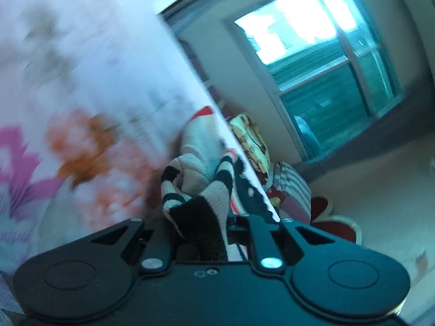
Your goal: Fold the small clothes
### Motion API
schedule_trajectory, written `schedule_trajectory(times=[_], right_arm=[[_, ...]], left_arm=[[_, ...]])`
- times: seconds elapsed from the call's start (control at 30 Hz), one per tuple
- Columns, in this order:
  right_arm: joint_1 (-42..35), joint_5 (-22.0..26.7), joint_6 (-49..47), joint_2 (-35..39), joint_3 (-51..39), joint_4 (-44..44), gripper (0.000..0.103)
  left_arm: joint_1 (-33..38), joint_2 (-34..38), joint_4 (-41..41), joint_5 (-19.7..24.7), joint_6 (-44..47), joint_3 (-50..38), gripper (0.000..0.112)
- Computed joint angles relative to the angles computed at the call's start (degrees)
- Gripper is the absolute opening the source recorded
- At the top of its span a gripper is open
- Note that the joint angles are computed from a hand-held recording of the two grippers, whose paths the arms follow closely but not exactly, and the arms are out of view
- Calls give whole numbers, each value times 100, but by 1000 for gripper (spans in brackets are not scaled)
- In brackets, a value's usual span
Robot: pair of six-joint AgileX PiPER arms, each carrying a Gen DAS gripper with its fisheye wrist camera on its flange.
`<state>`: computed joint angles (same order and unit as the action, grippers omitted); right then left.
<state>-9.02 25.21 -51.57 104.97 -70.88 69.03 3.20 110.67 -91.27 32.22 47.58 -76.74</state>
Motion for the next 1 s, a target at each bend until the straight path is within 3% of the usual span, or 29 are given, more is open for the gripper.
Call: schedule_trajectory(times=[0.1,0.2,0.27,0.33,0.43,0.53,0.63,0.7,0.73,0.77,0.8,0.83,0.9,0.93,1.0], right_arm=[[-24,2,-37,-42,71,120,0],[-61,95,299,-65,-5,-84,0],[-243,157,226,-270,147,281,0],[-607,272,-326,-582,480,1073,0],[-1366,544,-393,-991,848,1451,0],[-2205,917,-193,-1311,1073,1305,0],[-2951,1444,139,-1435,1096,929,0],[-3339,1776,295,-1473,1107,796,0],[-3504,1922,459,-1461,1050,702,12],[-3640,2040,597,-1491,1048,632,59],[-3736,2089,568,-1546,1104,704,85],[-3820,2091,310,-1657,1257,991,96],[-3968,2447,182,-1693,1268,1190,91],[-3998,2595,256,-1683,1234,1194,82],[-3936,2781,443,-1624,1113,1125,79]], left_arm=[[-198,-173,428,165,46,-410,13],[-575,-240,1145,236,-336,-977,13],[-939,-183,1858,245,-802,-1475,13],[-1318,-116,2638,248,-1392,-1884,13],[-1959,57,3895,234,-2144,-2394,13],[-2610,527,5185,634,-3126,-3205,13],[-3256,1139,6141,1085,-3822,-3929,21],[-3575,1471,6541,1358,-3765,-4184,38],[-3635,1387,6419,1175,-3393,-3968,47],[-3590,1261,6067,1192,-2965,-3820,59],[-3445,1150,5494,1438,-2590,-3773,61],[-3248,1010,4922,1640,-2308,-3652,61],[-2805,507,3909,1573,-1480,-2925,60],[-2684,222,3691,1264,-1242,-2478,60],[-2271,-57,3464,783,-1091,-2053,60]])
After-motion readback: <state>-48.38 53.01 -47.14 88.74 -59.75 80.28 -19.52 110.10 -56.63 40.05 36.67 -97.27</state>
